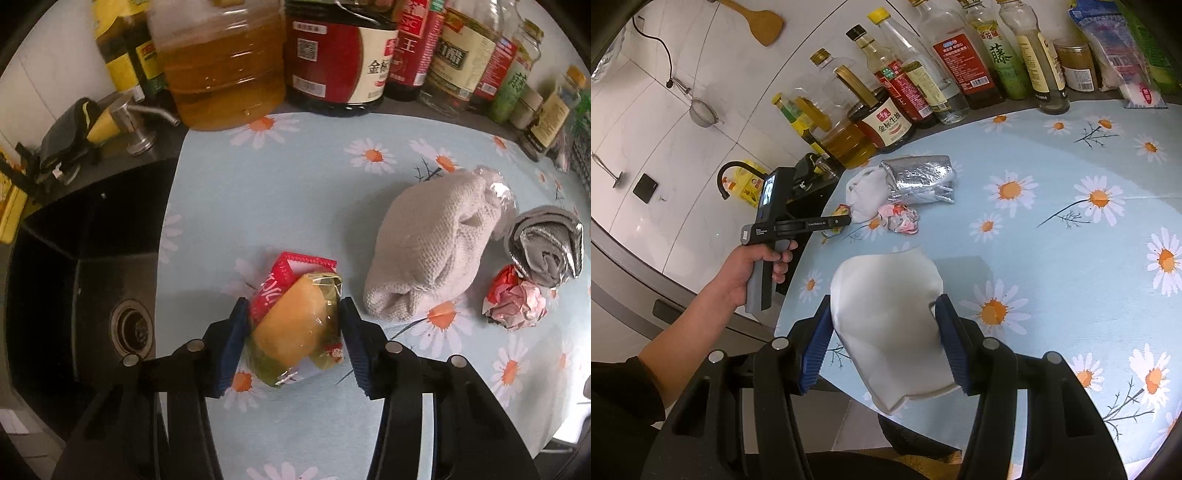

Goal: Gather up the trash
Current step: 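Grasp the red-and-yellow snack packet with the left gripper while the right holds the beige cloth, then carry the snack packet and beige cloth in both grippers down over the black bin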

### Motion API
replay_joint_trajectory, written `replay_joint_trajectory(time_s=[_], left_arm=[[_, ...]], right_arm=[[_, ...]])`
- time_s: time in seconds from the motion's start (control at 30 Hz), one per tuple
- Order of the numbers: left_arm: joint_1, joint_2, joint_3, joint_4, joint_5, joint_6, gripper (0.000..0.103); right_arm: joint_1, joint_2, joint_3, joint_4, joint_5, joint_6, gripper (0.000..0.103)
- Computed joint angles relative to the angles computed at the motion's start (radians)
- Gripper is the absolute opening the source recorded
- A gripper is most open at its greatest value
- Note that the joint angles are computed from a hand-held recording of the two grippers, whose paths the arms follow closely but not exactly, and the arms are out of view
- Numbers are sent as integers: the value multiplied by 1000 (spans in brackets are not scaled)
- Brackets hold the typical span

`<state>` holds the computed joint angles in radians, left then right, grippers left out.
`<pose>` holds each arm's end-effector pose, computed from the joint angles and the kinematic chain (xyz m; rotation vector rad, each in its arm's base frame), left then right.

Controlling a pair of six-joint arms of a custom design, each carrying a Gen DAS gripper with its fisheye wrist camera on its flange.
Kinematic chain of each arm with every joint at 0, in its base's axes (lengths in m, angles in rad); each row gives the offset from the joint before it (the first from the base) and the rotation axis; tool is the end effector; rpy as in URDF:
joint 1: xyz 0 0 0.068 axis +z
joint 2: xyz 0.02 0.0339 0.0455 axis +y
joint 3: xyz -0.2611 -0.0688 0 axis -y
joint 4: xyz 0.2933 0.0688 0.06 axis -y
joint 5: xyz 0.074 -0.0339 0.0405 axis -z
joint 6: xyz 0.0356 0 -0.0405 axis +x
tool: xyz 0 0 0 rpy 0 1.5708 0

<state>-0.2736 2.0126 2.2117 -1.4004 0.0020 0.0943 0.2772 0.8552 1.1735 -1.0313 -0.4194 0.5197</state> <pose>0.4302 -0.1208 0.3642 0.5078 2.7265 -0.0492 0.1779 0.0657 0.3897 0.0574 2.3699 0.8814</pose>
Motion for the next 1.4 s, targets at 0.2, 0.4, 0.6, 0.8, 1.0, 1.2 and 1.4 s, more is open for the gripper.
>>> replay_joint_trajectory(time_s=[0.2, 0.4, 0.6, 0.8, 1.0, 1.2, 1.4], left_arm=[[2, -29, -34, 6, 6, -1, 47], [19, -134, -143, 29, 38, 9, 47], [35, -274, -286, 52, 81, 20, 47], [32, -461, -478, 63, 128, 36, 47], [28, -646, -622, 33, 178, 62, 47], [44, -794, -717, -20, 229, 87, 47], [70, -906, -788, -82, 279, 126, 47]], right_arm=[[23, 3, -10, 20, 6, 11, 56], [73, 22, -12, 37, 39, 38, 56], [165, 43, 2, 52, 111, 74, 56], [301, 52, -6, 86, 206, 127, 56], [458, 93, 0, 91, 331, 189, 56], [598, 118, -1, 91, 439, 282, 56], [740, 143, -4, 79, 545, 394, 56]])
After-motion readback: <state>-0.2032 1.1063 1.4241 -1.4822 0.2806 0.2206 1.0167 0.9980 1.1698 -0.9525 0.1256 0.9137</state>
